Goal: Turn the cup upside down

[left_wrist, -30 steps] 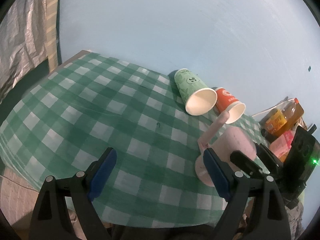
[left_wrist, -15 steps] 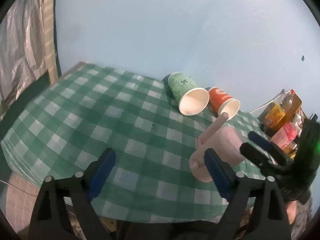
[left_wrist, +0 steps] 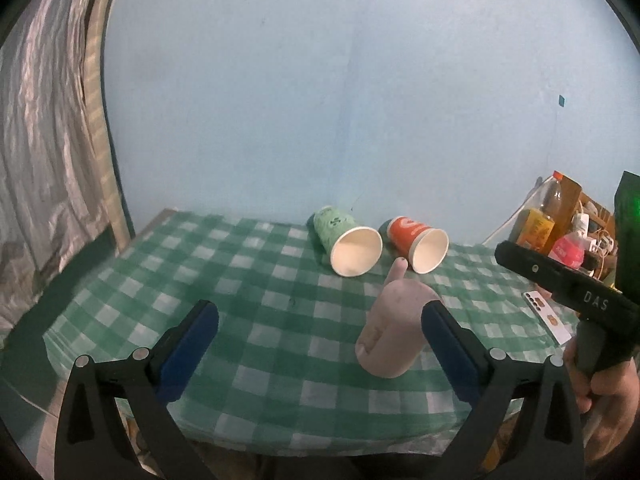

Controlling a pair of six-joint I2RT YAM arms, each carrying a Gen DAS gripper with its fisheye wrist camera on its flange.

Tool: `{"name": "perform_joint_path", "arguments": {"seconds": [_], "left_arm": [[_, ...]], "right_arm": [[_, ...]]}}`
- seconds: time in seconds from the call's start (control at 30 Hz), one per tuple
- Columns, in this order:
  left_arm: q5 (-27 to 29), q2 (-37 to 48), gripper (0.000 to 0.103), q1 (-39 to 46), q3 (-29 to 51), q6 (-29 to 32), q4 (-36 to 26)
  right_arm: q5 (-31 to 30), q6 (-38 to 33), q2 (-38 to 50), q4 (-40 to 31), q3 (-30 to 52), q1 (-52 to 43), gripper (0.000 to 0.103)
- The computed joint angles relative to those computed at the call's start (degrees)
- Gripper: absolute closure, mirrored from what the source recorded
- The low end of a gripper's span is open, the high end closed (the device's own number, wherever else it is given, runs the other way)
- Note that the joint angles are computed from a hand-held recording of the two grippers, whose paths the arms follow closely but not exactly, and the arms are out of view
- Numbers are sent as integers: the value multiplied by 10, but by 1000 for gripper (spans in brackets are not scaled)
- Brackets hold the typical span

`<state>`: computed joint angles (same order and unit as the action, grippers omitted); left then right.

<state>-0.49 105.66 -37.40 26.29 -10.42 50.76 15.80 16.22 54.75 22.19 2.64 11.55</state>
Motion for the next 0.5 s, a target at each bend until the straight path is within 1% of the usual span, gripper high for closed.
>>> {"name": "perform_joint_path", "arguments": {"seconds": [0.1,0.2,0.3,0.37,0.5], "left_arm": [[-20,-2,0,-11,-11,0,21],[-23,-4,0,-13,-16,-6,28],[-37,-5,0,-19,-18,-5,30],[-50,-5,0,-25,-22,-3,38],[-60,-10,0,-32,-26,-1,38]], "right_arm": [[45,20,-53,-62,-5,22,14],[83,38,-96,-105,-16,50,14],[120,55,-104,-120,-22,81,14],[131,60,-100,-122,-24,94,14],[146,64,-59,-99,-22,112,14]]}}
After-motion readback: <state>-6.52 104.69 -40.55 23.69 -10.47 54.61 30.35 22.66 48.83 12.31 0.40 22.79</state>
